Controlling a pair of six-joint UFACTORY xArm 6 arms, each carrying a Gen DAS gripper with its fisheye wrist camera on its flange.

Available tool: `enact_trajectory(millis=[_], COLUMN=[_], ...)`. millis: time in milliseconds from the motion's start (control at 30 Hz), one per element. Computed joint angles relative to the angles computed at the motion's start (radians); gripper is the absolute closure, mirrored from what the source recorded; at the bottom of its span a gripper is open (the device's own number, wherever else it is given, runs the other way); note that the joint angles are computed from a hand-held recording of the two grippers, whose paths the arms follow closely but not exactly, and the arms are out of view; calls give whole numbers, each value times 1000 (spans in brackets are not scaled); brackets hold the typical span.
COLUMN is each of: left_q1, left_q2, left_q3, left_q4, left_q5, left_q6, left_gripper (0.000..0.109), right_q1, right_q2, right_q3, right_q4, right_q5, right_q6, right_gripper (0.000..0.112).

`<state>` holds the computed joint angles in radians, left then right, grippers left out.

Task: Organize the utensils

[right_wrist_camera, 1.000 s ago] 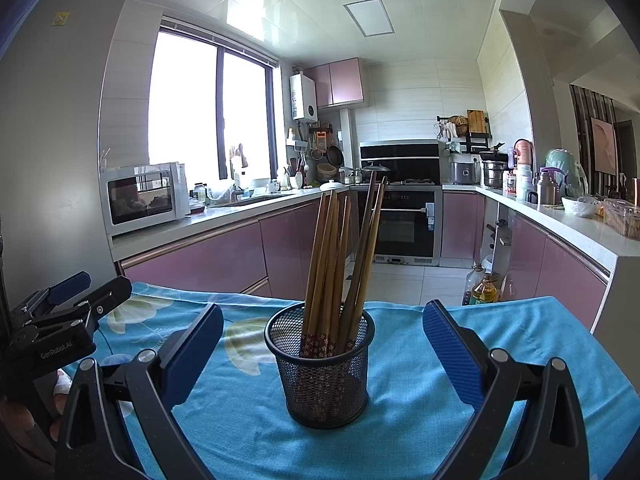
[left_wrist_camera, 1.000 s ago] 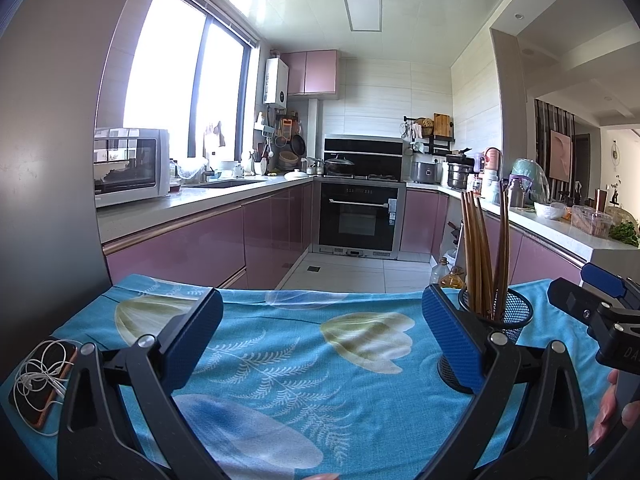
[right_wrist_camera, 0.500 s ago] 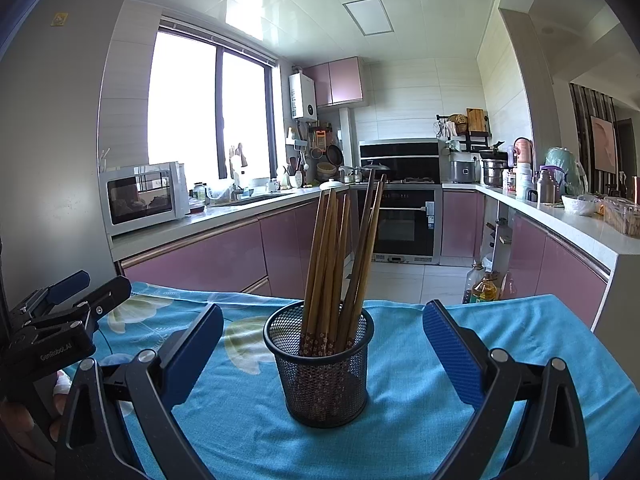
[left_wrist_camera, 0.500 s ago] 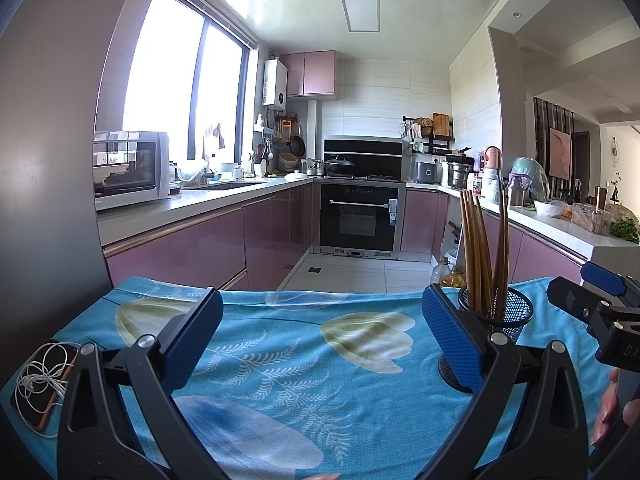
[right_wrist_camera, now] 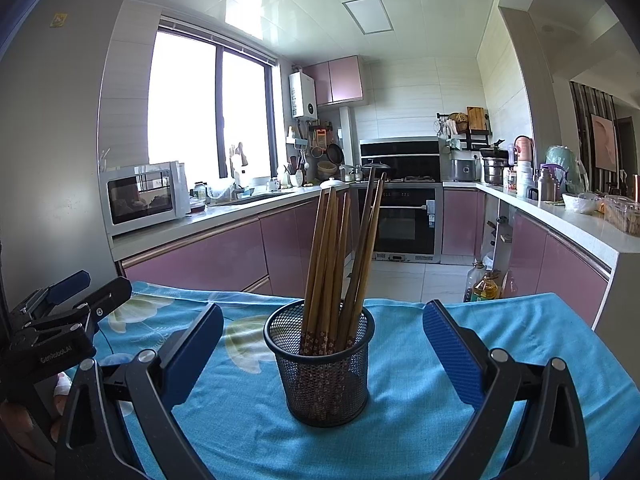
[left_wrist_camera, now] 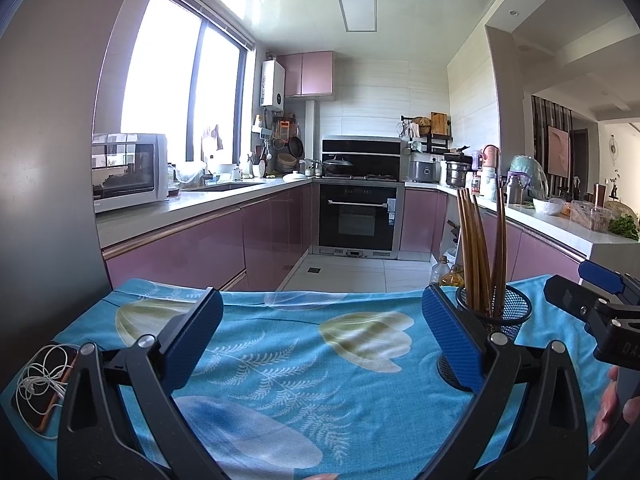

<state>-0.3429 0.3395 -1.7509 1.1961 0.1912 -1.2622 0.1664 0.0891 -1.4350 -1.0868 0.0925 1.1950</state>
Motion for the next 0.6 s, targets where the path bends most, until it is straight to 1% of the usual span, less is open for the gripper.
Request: enact_trajectory(millis=[133, 233, 300, 333, 367, 400, 433, 467, 500, 533, 567, 600], left_q1=[10, 10, 10, 12, 12, 13, 12, 18, 25, 29, 33, 38], left_q2=[5, 7, 9, 14, 22, 28, 32, 39, 45, 51, 57, 70], left_q3=[0, -1, 1, 1, 4, 5, 6, 7, 9, 9, 2, -17], left_q4=[14, 29, -6, -58, -152, -235, -294, -380, -478, -538, -575, -630], left_q5=[-22, -19, -19, -21, -17, -8, 8, 13, 16, 30, 52, 95], left_q6=[-2, -6, 42, 97, 192, 272, 325, 404, 492, 541, 572, 626], left_gripper=[11, 11, 11, 11, 11, 11, 11, 11, 11, 11, 11, 11], right_q1=[0, 1, 1, 0, -2, -2, -2, -4, -9, -18, -30, -43], right_q2=[1, 1, 2, 1, -1, -5, -7, -8, -7, 0, 13, 30], right_q3=[-1, 0, 7, 16, 26, 36, 38, 38, 35, 26, 4, -21], right_q4=[-4, 6, 58, 114, 172, 234, 275, 327, 393, 479, 561, 626], right_q5=[-1, 0, 1, -3, 0, 23, 63, 112, 173, 235, 318, 392], right_q6=[6, -5, -54, -101, -151, -217, -267, -324, -390, -469, -538, -588], right_gripper=[16, 16, 16, 16, 16, 16, 16, 16, 16, 16, 16, 16])
